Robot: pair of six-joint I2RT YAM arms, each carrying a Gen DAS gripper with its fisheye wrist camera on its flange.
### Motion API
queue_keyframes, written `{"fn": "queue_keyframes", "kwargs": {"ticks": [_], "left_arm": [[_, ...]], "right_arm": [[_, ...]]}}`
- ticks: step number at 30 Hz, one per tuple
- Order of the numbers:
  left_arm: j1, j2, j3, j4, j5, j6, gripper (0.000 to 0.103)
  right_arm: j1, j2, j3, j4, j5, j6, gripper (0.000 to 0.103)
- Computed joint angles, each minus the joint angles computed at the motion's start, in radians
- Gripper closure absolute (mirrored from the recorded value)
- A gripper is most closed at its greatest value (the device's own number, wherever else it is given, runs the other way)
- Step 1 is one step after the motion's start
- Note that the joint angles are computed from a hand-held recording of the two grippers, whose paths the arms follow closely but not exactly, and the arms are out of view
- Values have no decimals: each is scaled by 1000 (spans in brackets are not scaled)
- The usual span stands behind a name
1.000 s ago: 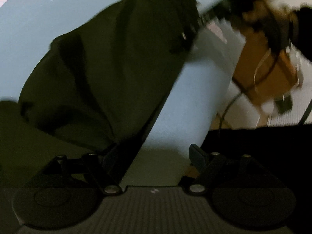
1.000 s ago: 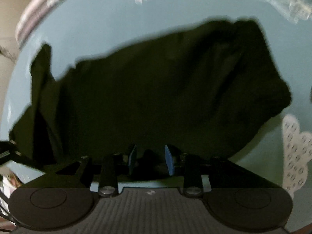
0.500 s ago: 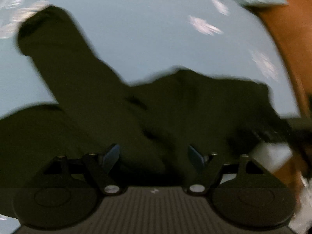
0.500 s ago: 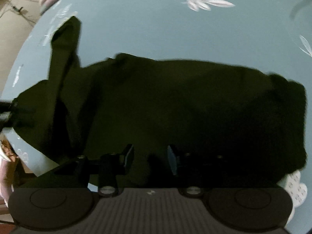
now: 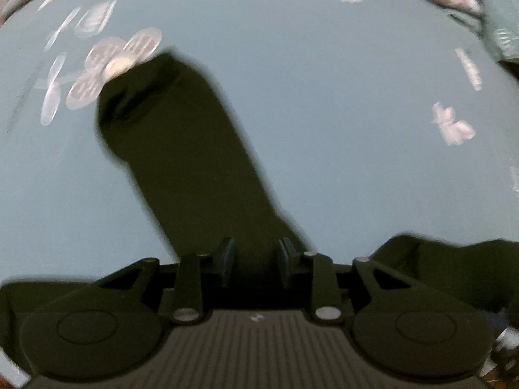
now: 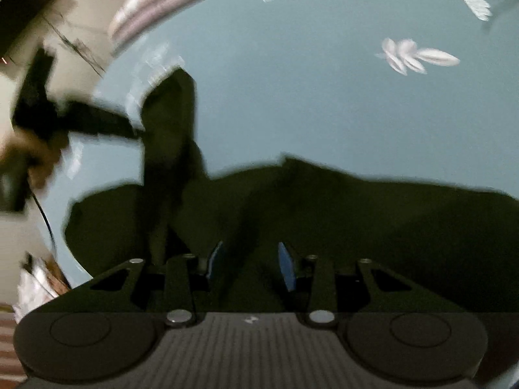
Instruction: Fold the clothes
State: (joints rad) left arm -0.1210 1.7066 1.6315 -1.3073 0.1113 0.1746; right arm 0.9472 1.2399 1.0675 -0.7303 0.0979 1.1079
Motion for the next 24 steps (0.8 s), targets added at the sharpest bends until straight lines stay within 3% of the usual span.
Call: {"fn": "queue_keyframes", "kwargs": {"ticks": [5, 11, 20, 24], "left_arm": [[155, -116, -213, 4, -8, 104, 75], [388, -160, -327, 1, 46, 251, 74], [583, -81, -295, 6, 74, 451, 71], [623, -32, -253, 13, 78, 493, 70]], "right_arm": [[-109, 186, 106, 159, -116, -154, 66], [-158, 489, 349, 201, -218, -281, 66], [-166, 823, 715, 44, -240, -350, 66], [-167, 864, 768, 0, -242, -346, 66]]}}
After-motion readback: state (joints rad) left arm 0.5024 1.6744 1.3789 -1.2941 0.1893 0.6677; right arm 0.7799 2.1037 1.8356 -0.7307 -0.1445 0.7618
